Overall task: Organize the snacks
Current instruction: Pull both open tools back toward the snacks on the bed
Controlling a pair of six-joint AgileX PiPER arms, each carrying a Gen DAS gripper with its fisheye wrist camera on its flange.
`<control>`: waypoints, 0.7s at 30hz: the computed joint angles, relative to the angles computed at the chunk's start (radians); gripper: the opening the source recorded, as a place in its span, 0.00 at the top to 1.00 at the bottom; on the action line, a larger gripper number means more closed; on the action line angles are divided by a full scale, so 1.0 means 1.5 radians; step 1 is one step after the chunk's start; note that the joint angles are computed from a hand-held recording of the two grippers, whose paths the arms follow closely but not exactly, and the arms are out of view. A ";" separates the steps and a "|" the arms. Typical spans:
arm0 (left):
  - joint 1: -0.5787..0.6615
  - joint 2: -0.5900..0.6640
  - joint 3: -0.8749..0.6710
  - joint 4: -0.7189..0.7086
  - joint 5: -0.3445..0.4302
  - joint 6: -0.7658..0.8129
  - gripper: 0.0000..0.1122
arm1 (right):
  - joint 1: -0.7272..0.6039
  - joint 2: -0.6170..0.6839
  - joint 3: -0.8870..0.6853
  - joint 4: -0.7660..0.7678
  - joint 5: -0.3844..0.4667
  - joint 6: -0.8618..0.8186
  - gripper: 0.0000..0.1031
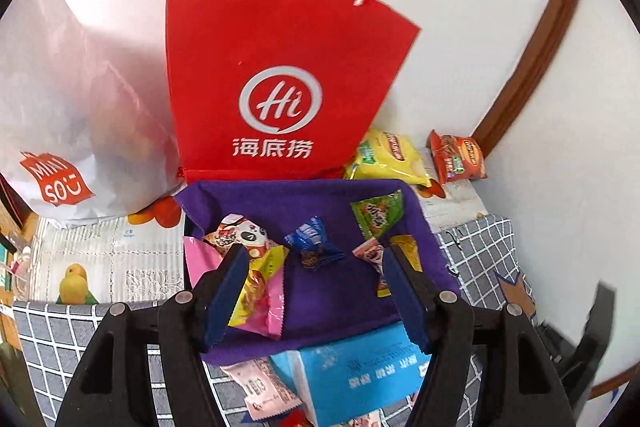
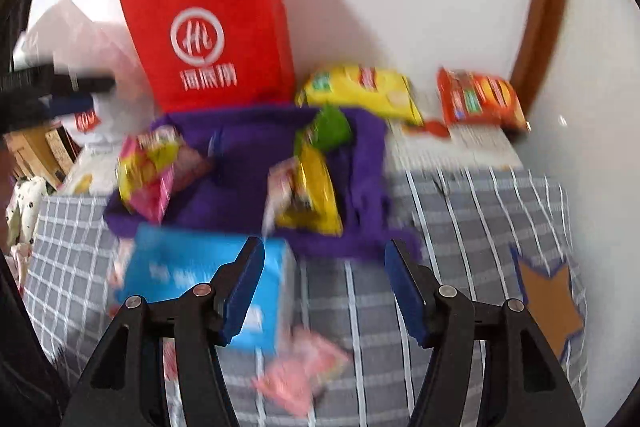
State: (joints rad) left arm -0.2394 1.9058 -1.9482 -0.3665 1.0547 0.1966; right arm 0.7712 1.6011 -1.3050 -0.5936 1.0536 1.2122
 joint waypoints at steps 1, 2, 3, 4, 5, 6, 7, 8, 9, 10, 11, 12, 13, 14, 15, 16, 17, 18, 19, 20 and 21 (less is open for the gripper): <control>-0.002 -0.012 0.016 0.001 -0.006 0.002 0.40 | 0.012 -0.010 0.024 0.002 -0.002 0.018 0.39; -0.004 -0.027 0.037 0.002 -0.013 0.002 0.40 | 0.025 -0.020 0.050 0.008 -0.006 0.034 0.39; -0.007 -0.039 0.054 0.006 -0.015 0.001 0.40 | 0.039 -0.027 0.077 0.012 -0.016 0.060 0.39; -0.009 -0.049 0.068 0.013 -0.015 0.001 0.40 | 0.051 -0.031 0.098 0.020 -0.031 0.079 0.39; -0.010 -0.062 0.086 0.022 -0.017 0.004 0.40 | 0.060 -0.033 0.116 0.032 -0.048 0.083 0.39; -0.011 -0.077 0.109 0.034 -0.025 0.007 0.40 | 0.065 -0.032 0.125 0.038 -0.060 0.085 0.39; -0.012 -0.091 0.130 0.047 -0.035 0.006 0.40 | 0.077 -0.028 0.139 0.035 -0.073 0.106 0.39; -0.011 -0.113 0.161 0.066 -0.050 0.005 0.40 | 0.086 -0.024 0.152 0.026 -0.088 0.130 0.39; -0.008 -0.130 0.186 0.078 -0.062 0.006 0.40 | 0.089 -0.021 0.159 0.023 -0.100 0.143 0.39; -0.005 -0.142 0.203 0.086 -0.068 0.006 0.40 | 0.088 -0.016 0.170 0.022 -0.122 0.160 0.39; 0.005 -0.161 0.230 0.088 -0.077 0.012 0.40 | 0.087 -0.010 0.176 0.024 -0.131 0.174 0.39; 0.017 -0.176 0.253 0.085 -0.084 0.021 0.40 | 0.084 -0.002 0.177 0.026 -0.135 0.182 0.39; 0.031 -0.196 0.286 0.085 -0.096 0.028 0.40 | 0.083 0.006 0.175 0.026 -0.140 0.186 0.39; 0.038 -0.210 0.309 0.088 -0.105 0.027 0.40 | 0.082 0.017 0.179 0.024 -0.151 0.192 0.39; 0.048 -0.222 0.333 0.086 -0.115 0.032 0.40 | 0.084 0.027 0.179 0.016 -0.152 0.199 0.38; 0.058 -0.236 0.363 0.081 -0.128 0.043 0.40 | 0.086 0.037 0.177 0.009 -0.152 0.202 0.38; 0.067 -0.248 0.391 0.078 -0.139 0.053 0.40 | 0.093 0.049 0.176 -0.008 -0.148 0.207 0.38; 0.076 -0.254 0.414 0.079 -0.146 0.058 0.40 | 0.106 0.058 0.170 -0.036 -0.129 0.227 0.38; 0.078 -0.253 0.424 0.080 -0.150 0.057 0.40 | 0.112 0.073 0.160 -0.046 -0.106 0.229 0.38; 0.081 -0.251 0.436 0.082 -0.154 0.054 0.40 | 0.117 0.078 0.158 -0.061 -0.098 0.236 0.40; 0.080 -0.249 0.447 0.087 -0.157 0.046 0.40 | 0.117 0.076 0.161 -0.066 -0.097 0.239 0.50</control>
